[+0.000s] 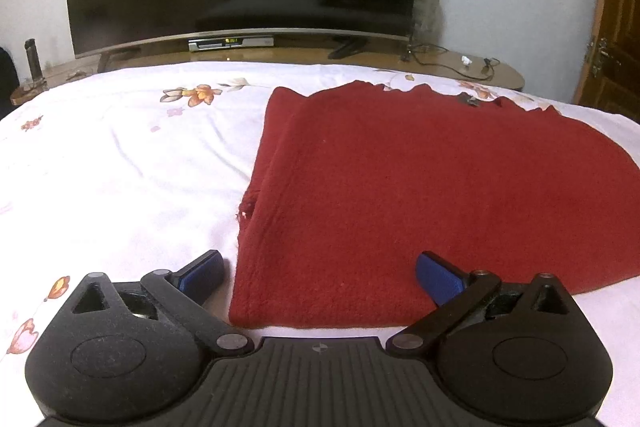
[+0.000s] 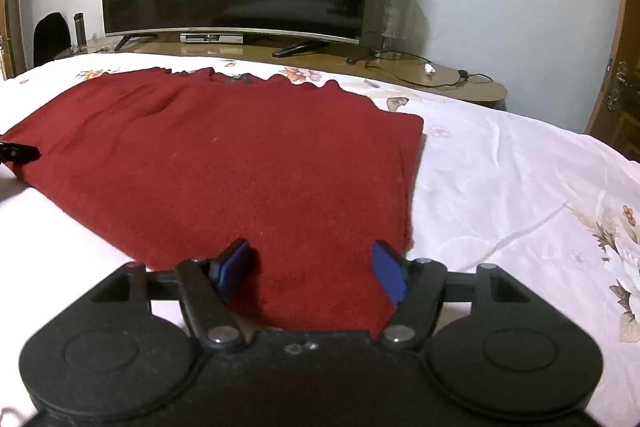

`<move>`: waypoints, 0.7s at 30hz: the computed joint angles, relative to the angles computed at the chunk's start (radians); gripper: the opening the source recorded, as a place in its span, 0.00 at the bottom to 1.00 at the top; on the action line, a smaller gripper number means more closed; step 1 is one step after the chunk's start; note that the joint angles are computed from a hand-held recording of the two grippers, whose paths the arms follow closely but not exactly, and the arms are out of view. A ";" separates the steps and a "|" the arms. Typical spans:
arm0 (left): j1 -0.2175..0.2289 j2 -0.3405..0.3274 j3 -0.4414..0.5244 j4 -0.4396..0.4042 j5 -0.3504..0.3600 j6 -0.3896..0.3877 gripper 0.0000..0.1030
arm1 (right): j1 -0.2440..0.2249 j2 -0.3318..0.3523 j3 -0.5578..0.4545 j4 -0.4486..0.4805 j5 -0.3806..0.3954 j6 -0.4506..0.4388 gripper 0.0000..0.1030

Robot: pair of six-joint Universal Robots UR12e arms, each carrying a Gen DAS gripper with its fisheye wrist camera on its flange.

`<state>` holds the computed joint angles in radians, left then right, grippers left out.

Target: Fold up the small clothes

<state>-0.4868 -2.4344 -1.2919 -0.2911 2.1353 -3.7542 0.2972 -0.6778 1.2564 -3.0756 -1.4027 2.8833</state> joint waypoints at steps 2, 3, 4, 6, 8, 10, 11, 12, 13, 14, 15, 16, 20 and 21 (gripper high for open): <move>0.000 0.000 -0.002 0.005 0.002 -0.005 0.99 | 0.001 -0.001 0.000 0.002 -0.005 -0.005 0.64; 0.000 0.000 -0.004 0.007 0.002 -0.006 0.99 | 0.002 -0.001 0.003 -0.004 -0.006 -0.011 0.64; 0.001 -0.002 -0.001 0.005 0.001 -0.006 0.99 | 0.001 0.001 0.006 -0.017 -0.002 -0.013 0.64; 0.001 -0.003 0.002 0.000 0.004 -0.004 0.99 | 0.000 0.004 0.008 -0.034 0.001 -0.006 0.64; 0.001 -0.003 0.004 -0.006 0.003 -0.004 0.99 | 0.004 0.004 0.007 -0.031 -0.012 -0.009 0.64; 0.000 0.000 0.003 -0.016 0.002 -0.007 0.99 | 0.006 0.003 0.007 -0.025 -0.020 -0.005 0.65; -0.002 0.005 0.000 -0.026 0.008 -0.011 0.99 | 0.007 0.001 0.004 -0.012 -0.023 0.002 0.65; -0.006 0.013 -0.005 -0.046 0.024 -0.028 0.99 | 0.008 -0.001 0.000 0.004 -0.026 0.008 0.65; -0.009 0.023 -0.014 -0.055 0.035 -0.046 0.99 | 0.008 -0.005 -0.005 0.028 -0.030 0.013 0.65; -0.012 0.035 -0.031 -0.055 0.042 -0.067 0.99 | 0.009 -0.013 -0.006 0.051 -0.034 0.019 0.64; -0.016 0.050 -0.054 -0.049 0.048 -0.102 0.99 | 0.009 -0.022 0.002 0.047 -0.035 0.027 0.59; -0.018 0.063 -0.078 -0.029 0.043 -0.135 0.99 | 0.008 -0.030 0.015 0.023 -0.034 0.034 0.59; -0.019 0.100 -0.166 0.109 -0.035 -0.258 0.88 | -0.004 -0.063 0.063 -0.001 -0.008 0.113 0.59; -0.015 0.104 -0.183 0.157 -0.073 -0.297 0.81 | -0.008 -0.069 0.075 -0.008 0.004 0.136 0.59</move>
